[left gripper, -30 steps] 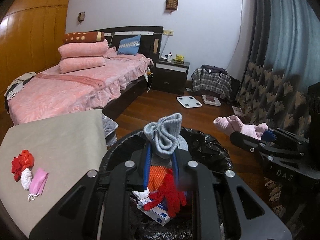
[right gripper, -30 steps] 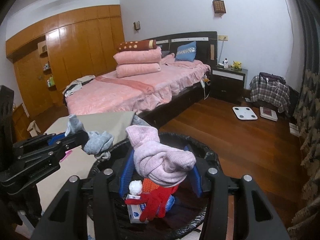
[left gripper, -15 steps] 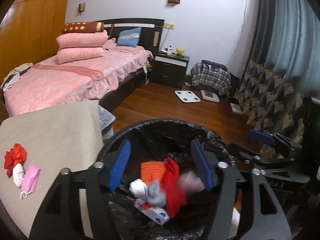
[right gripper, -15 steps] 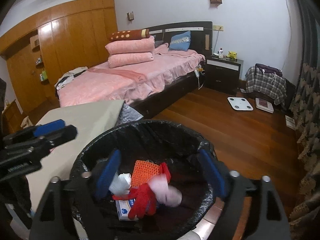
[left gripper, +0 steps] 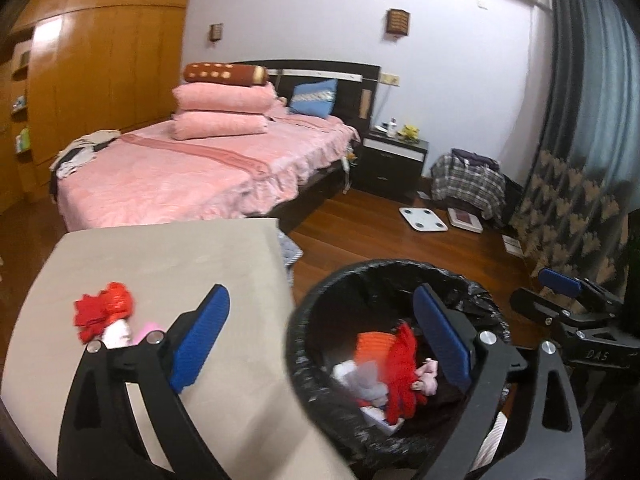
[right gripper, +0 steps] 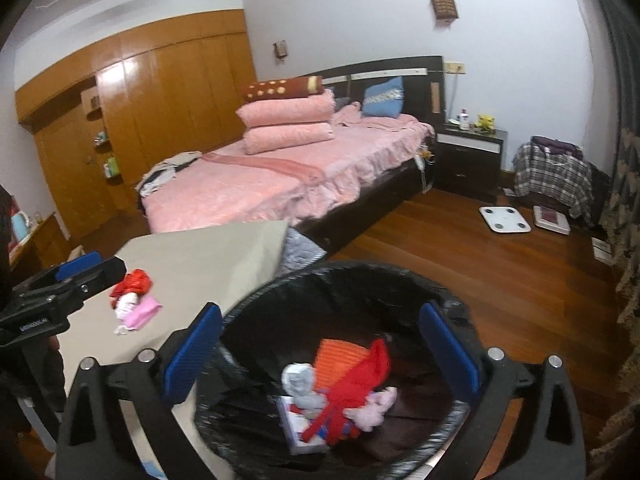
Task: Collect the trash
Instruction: 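Move both open tools back over the table toward the red bag and mask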
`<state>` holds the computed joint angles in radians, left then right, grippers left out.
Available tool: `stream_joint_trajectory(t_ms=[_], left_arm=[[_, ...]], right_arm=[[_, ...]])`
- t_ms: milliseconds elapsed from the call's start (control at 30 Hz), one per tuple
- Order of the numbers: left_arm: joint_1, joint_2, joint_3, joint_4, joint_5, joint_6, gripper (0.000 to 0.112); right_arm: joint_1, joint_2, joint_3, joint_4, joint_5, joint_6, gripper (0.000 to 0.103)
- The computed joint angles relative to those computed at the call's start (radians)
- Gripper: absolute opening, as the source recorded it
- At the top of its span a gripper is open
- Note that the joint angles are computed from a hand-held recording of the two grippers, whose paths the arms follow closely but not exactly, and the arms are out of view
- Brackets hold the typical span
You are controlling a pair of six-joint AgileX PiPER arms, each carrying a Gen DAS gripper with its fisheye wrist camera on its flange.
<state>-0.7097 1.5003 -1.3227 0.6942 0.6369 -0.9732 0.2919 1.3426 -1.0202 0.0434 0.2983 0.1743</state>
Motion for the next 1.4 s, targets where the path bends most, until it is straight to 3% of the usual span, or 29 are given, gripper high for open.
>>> stream_joint_trajectory(t_ms=[333, 467, 633, 933, 1167, 1400], left_arm=[[0.112, -0.192, 0.181, 0.058, 0.038, -0.033, 0.091], [0.187, -0.249, 0.241, 0.049, 0.034, -0.003, 0.091], [0.303, -0.297, 0.304, 0.015, -0.003, 0.065, 0.091], [0.535, -0.291, 0.396, -0.087, -0.149, 0.222, 0.091], [0.707, -0.242, 0.432, -0.258, -0.275, 0.410, 0.091], [0.817, -0.180, 0.438, -0.447, -0.337, 0.611, 0.090]], right_arm=[[0.222, 0.149, -0.169, -0.367, 0.012, 0.393, 0.097], [0.287, 0.237, -0.251, -0.445, 0.016, 0.486, 0.097], [0.335, 0.346, -0.357, -0.432, 0.025, 0.486, 0.097], [0.401, 0.571, -0.583, -0.452, 0.072, 0.521, 0.097], [0.438, 0.763, -0.812, -0.351, 0.174, 0.411, 0.096], [0.470, 0.946, -1.087, -0.237, 0.308, 0.289, 0.093]])
